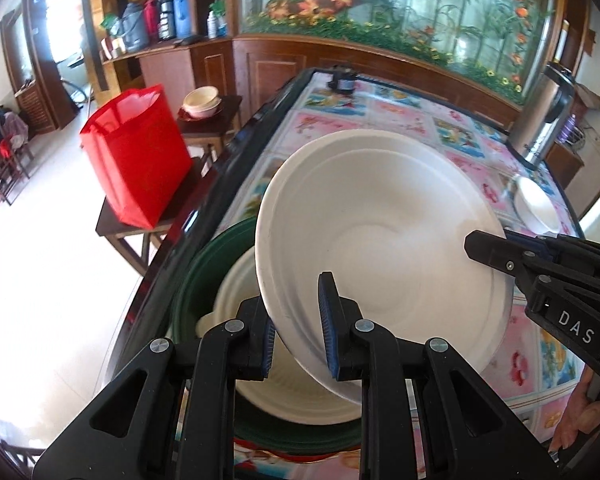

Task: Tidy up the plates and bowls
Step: 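Carry the white bowl with both grippers and lower it into the green basin, then open both grippers to release the larger white bowl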

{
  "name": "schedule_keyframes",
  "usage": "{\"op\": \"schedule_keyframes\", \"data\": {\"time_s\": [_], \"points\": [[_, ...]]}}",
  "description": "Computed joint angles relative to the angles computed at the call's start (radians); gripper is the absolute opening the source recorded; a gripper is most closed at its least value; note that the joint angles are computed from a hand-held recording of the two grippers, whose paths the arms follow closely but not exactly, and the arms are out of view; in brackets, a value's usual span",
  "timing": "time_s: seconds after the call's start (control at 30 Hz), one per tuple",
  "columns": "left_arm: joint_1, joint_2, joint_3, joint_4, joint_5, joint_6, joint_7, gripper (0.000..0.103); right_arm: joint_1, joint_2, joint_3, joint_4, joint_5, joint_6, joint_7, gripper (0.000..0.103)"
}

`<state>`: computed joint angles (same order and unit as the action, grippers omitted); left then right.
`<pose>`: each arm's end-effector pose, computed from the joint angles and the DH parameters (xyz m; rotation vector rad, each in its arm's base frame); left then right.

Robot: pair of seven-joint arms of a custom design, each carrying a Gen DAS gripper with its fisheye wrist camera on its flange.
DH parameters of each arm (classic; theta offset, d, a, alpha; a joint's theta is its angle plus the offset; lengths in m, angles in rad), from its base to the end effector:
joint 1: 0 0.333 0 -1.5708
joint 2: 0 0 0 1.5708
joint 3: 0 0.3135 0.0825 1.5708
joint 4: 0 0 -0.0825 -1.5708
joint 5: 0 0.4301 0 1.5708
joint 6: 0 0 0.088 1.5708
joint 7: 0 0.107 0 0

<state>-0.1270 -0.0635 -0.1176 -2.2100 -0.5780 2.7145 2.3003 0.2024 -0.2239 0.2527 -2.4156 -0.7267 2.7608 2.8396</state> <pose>0.5836 -0.1262 0.4383 -1.3789 2.3653 -0.8551 0.4677 0.2616 0.4172 -1.6030 1.9526 -0.6045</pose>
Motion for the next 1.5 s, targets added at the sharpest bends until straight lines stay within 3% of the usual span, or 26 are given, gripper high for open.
{"op": "schedule_keyframes", "data": {"time_s": [0.67,0.9,1.03,1.1,1.17,1.3,1.5], "points": [[0.056,0.047,-0.006,0.003,0.092,0.002,-0.056,0.019,0.122,0.156,-0.078,0.119,0.085,-0.04,-0.134,0.015],[0.056,0.046,-0.011,-0.007,0.076,0.027,-0.063,0.021,0.134,0.154,-0.087,0.116,0.066,-0.038,-0.105,0.017],[0.055,0.043,-0.01,-0.007,0.052,0.034,-0.046,0.028,0.13,0.141,-0.084,0.102,0.037,-0.028,-0.063,0.038],[0.051,0.033,-0.012,-0.022,0.06,0.07,-0.053,0.041,0.127,0.132,-0.081,0.095,0.028,-0.025,-0.052,0.038],[0.041,0.021,-0.008,-0.03,-0.014,0.083,0.003,0.049,0.123,0.123,-0.076,0.089,0.016,-0.026,-0.04,0.039],[0.014,-0.001,0.0,-0.05,-0.109,0.156,0.065,0.066,0.111,0.104,-0.067,0.068,0.002,-0.005,-0.013,0.049],[-0.023,-0.029,0.018,-0.056,-0.196,0.163,0.128,0.067,0.084,0.063,-0.045,0.034,-0.032,0.003,0.035,0.056]]}}
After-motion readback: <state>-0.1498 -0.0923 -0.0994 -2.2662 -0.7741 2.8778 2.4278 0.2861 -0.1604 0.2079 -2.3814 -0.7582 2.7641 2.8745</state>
